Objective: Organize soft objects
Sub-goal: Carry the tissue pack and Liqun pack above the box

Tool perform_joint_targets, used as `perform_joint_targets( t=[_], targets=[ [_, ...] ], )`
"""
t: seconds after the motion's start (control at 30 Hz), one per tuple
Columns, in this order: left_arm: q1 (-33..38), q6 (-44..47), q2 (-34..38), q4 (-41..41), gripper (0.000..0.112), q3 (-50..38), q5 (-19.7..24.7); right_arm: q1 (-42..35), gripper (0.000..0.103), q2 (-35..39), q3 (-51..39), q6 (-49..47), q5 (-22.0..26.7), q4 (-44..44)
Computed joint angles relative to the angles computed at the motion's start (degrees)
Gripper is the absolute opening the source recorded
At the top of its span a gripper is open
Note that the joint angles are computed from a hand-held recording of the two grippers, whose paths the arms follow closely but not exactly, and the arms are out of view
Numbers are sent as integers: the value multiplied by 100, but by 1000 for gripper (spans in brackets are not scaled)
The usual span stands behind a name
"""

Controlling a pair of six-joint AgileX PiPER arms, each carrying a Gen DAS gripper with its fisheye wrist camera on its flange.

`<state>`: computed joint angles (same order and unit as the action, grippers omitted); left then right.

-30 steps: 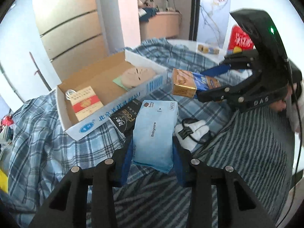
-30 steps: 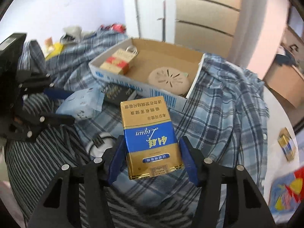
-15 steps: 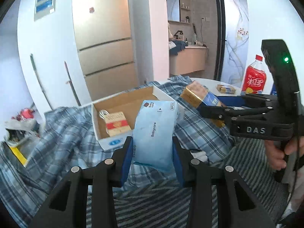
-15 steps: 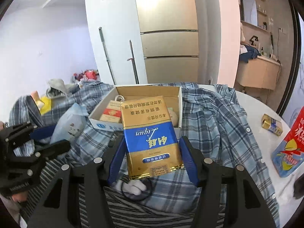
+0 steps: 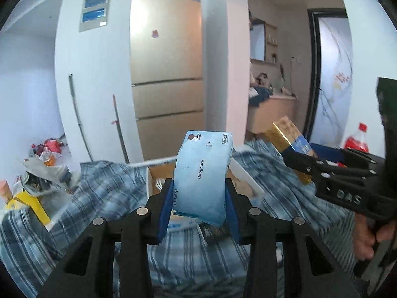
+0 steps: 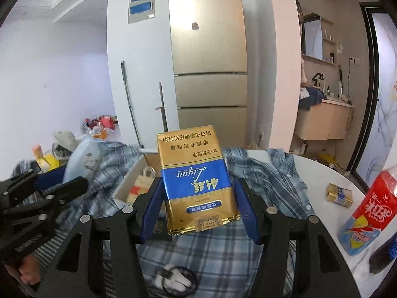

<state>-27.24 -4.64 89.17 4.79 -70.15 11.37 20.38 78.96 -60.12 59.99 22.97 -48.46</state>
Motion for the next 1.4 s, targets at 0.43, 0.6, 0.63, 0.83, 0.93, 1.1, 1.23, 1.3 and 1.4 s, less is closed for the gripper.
perform_joint_targets(
  t=[0.43,0.6,0.63,0.83,0.93,1.1,1.23,1.3,1.4],
  targets=[
    [229,-2080,662,1517,41,-2001,446,97,57,1080,-2120,140,629,-91],
    [242,-1914,1147,1400,41,-2864,1057,117,57,1570,-2800,212,721,-106],
    [255,-1847,1206,1330,41,-2930,1123,133,57,1635,-2826,281,703,-120],
    [424,-1627,1646,1106,41,-3090,1324,79,57,1985,-2762,121,486,255],
    [515,-1376,1903,860,41,-3288,1458,-82,57,2196,-2787,-345,350,941],
    [578,-1598,2290,1037,41,-3458,1531,-259,57,2658,-2972,-1158,353,1903],
    [562,-1559,2541,1179,41,-3487,1539,-317,57,3177,-3292,-1774,544,2779],
    [490,-1780,2689,1539,41,-3588,1636,-318,57,3390,-3468,-1901,713,2938],
    [528,-1451,3014,1194,41,-3904,1888,-510,57,3671,-3724,-2745,900,3993]
  ],
)
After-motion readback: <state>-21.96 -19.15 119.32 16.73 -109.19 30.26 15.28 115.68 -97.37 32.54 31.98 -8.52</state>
